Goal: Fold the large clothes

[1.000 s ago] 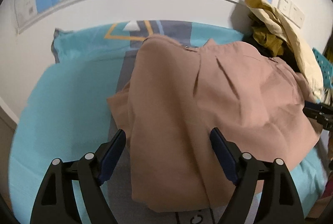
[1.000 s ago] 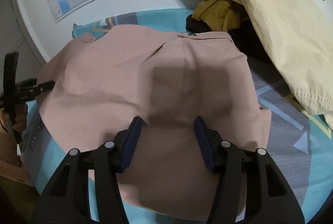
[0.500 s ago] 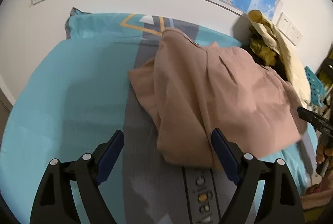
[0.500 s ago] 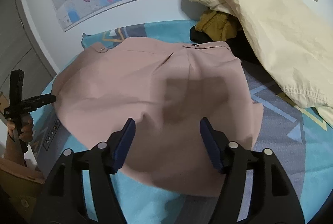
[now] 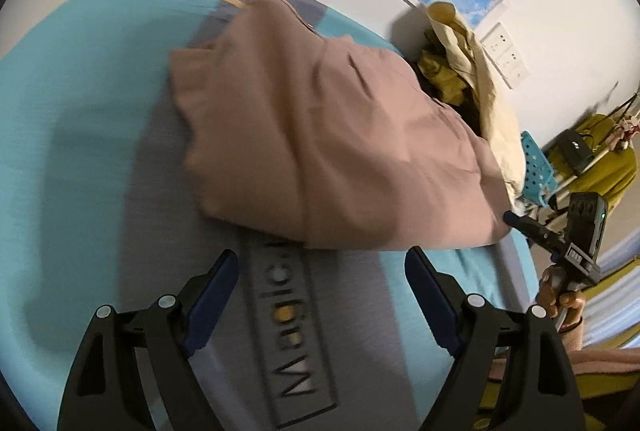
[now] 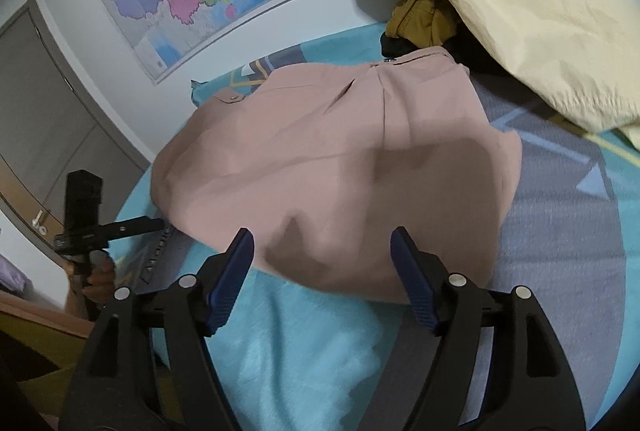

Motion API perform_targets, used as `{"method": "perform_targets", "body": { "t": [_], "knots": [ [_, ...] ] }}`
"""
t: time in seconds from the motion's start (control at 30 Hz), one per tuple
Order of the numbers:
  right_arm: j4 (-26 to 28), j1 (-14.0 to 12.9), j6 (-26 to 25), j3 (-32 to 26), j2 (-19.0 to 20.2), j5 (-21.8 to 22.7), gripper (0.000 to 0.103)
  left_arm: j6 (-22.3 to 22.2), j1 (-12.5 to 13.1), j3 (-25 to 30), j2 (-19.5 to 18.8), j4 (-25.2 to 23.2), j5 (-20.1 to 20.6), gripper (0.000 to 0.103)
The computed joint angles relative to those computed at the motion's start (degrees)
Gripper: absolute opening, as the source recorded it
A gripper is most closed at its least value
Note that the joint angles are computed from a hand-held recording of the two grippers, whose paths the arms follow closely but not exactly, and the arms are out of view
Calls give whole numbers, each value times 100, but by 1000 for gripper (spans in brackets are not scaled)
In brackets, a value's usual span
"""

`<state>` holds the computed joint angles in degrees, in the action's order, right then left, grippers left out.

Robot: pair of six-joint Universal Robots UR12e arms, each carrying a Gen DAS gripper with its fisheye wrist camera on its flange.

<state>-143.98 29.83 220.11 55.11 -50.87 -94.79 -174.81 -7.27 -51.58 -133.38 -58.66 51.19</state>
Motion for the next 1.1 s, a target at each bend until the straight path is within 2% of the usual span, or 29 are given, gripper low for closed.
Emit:
{"method": "perform_targets", "body": {
  "t": [0.13, 0.33, 0.47, 0.6, 0.7, 0.9, 1.03, 1.1],
  "knots": [
    [-348, -28, 264, 290, -122, 252, 74, -129, -34, 255, -172, -132, -317, 86],
    [-710, -60, 780, 749, -305, 524, 74, -388, -64, 619, -475, 19, -776, 95],
    [-907, -91, 1170, 1027, -408, 657, 76, -530, -116, 927, -668, 112, -699, 95],
    [-957, -90, 1445, 1224, -502, 620, 76, -530, -162, 1300, -850, -98, -573, 95],
    [-1092, -97, 1664, 1330, -532, 557, 77, -531, -198, 1436, -890, -245, -369, 90],
    [-1050, -86, 1911, 1244, -468, 104, 78, -564, -259, 1535, -907, -292, 91, 81],
    [-988, -61, 1941, 1090, -366, -180, 80, -612, -258, 1547, -914, -272, 161, 77],
    [-998, -50, 1888, 988, -293, -272, 86, -628, -250, 1535, -913, -242, 151, 77]
  ]
}}
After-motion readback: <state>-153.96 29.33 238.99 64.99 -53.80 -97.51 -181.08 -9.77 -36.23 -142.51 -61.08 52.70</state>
